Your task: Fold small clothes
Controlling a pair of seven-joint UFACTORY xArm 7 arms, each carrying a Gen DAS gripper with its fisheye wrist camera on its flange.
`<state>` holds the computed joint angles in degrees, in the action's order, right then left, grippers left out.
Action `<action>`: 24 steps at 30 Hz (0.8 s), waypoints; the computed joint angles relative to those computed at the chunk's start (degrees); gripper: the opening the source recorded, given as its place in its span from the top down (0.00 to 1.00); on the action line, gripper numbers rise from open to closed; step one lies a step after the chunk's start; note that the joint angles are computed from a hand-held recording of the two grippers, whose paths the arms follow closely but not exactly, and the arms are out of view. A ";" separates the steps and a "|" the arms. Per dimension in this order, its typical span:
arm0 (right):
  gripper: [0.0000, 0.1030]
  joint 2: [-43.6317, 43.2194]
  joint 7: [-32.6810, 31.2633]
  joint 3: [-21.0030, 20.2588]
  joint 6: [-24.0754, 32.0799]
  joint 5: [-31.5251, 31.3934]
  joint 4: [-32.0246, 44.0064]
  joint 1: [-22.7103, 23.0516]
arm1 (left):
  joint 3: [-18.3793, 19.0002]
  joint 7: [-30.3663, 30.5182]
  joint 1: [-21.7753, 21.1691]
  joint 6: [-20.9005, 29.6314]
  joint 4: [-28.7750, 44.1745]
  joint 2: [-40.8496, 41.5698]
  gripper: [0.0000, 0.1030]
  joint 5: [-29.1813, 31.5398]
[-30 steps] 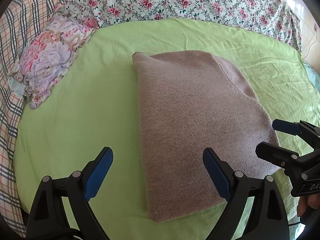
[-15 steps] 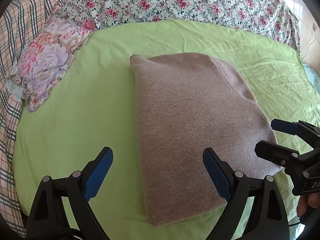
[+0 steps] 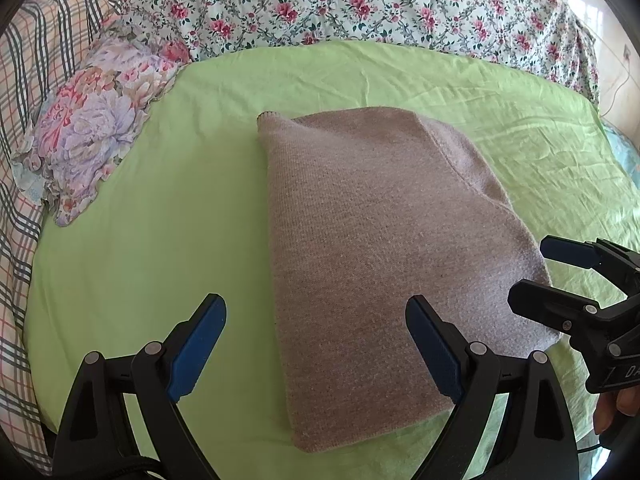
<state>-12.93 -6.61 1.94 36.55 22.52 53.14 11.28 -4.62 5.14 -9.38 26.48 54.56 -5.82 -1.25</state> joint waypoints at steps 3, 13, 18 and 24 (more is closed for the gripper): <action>0.10 -0.04 0.15 0.03 0.16 -0.21 0.07 -0.01 | 0.01 0.16 -0.06 0.11 0.15 0.00 0.11 -0.04; 0.10 -0.20 0.35 0.01 0.15 -0.32 -0.02 0.06 | -0.20 -0.54 -0.21 0.27 0.13 -0.19 0.11 0.39; 0.10 -0.24 0.63 0.10 0.14 -0.44 -0.01 0.06 | -0.30 -0.81 -0.41 0.42 0.28 -0.21 0.11 0.57; 0.10 -0.47 0.61 0.09 0.10 -0.43 -0.11 0.17 | -0.28 -0.67 -0.49 0.31 0.29 -0.19 0.11 0.33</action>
